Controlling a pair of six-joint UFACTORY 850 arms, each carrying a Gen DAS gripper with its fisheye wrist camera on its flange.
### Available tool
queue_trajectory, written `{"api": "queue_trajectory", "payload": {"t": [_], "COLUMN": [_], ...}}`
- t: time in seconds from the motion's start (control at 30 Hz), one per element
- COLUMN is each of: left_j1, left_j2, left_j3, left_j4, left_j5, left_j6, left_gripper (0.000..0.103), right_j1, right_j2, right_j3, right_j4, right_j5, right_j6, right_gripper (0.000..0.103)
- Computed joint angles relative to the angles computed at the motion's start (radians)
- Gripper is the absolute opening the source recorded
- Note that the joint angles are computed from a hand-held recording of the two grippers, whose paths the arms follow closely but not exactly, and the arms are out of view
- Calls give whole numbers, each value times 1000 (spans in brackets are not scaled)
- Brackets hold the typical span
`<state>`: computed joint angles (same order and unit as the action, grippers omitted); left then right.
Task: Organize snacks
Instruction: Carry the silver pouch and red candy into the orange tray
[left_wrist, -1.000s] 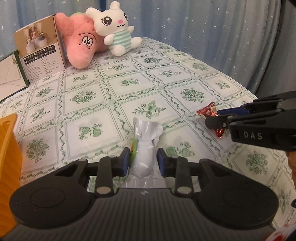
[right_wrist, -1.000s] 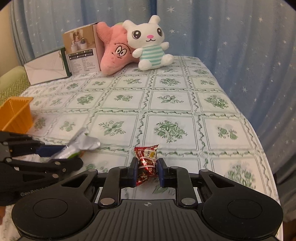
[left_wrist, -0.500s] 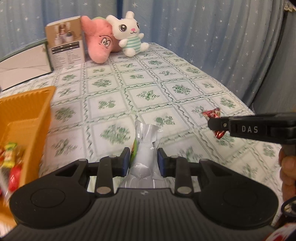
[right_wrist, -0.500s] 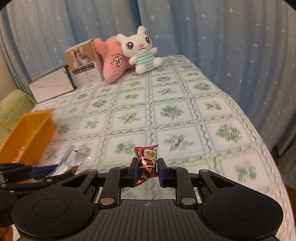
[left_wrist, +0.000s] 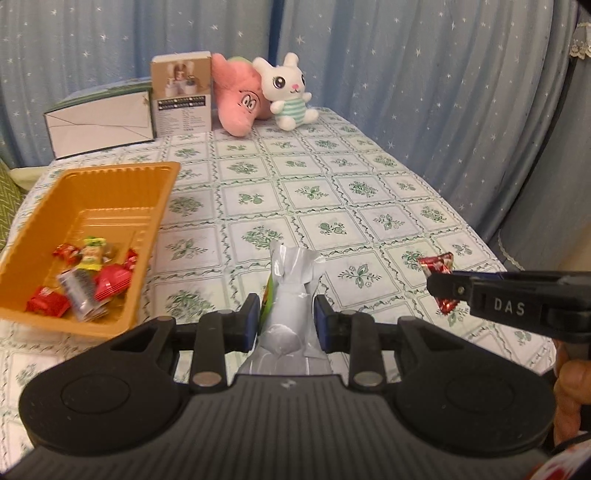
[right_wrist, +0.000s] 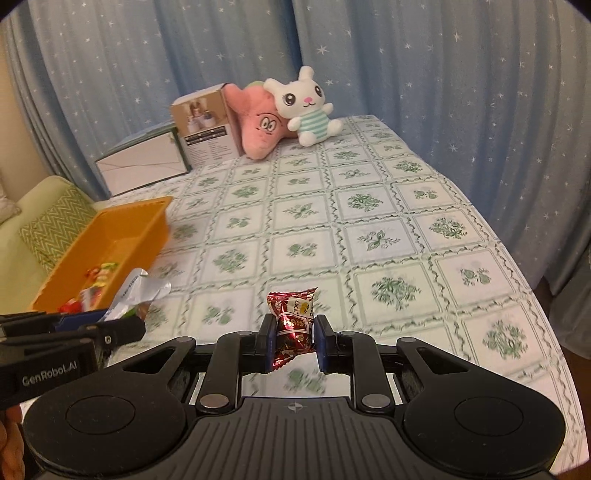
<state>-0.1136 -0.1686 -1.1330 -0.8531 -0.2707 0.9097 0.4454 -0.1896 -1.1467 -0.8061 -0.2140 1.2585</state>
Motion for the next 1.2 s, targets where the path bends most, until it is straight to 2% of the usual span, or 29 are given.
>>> {"api": "queue_trajectory", "payload": {"t": [0.23,0.43,0.8,1.2], "left_j1": [34,63,131,208], "left_j2": [80,130,180,186], "left_j3": [53,84,115,104], "left_j4": [-4,-1,-14,11], "left_j5": [-6,-8,-24,-36], "left_j6": [12,16,43,24], "left_gripper": [28,28,28,28], "right_j1": [56,93,136,178], "right_j2": [51,58,11,-72], "right_j3": [23,14,-57,-158], "right_j4": [-53,-49,39,204], "right_j5": [-57,-66,-51,-30], "right_j6": [37,28,-83,-280], "right_gripper": [22,22,22,22]}}
